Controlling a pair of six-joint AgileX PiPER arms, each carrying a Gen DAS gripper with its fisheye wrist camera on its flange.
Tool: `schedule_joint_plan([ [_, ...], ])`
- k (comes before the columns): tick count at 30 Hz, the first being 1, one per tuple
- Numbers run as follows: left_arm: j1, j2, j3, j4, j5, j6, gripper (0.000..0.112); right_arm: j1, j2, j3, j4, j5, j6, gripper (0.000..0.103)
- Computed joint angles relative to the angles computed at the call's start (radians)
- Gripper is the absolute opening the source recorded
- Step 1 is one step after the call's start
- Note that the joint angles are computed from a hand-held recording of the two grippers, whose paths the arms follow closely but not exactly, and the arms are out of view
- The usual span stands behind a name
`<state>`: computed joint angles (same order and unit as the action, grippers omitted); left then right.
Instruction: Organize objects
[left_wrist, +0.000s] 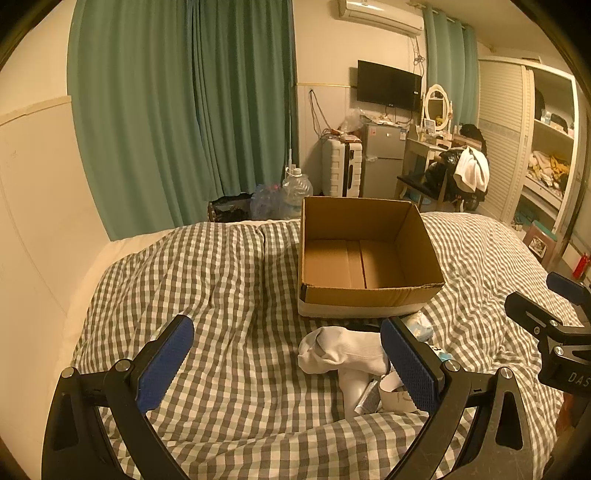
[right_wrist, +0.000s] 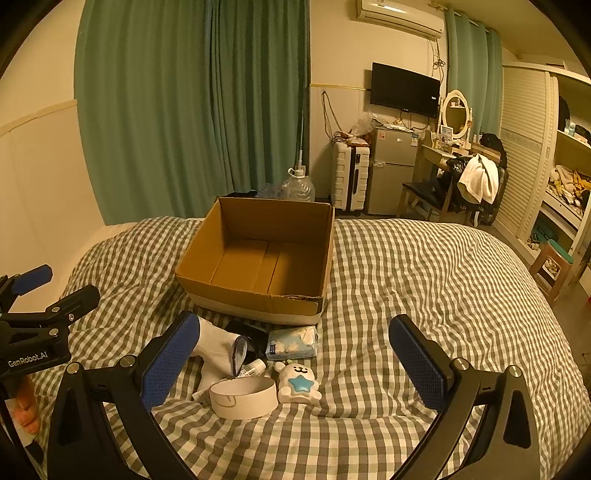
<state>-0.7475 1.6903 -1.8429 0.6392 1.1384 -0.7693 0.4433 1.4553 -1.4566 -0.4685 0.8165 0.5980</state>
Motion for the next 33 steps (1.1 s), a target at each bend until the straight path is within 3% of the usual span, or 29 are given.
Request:
schedule_joint_plan([
  [33, -0.006, 0.001, 0.015, -0.002, -0.006, -0.001, 0.103, -0.003, -0.002, -0.001, -0.007, 0.009, 0.000, 0.103],
])
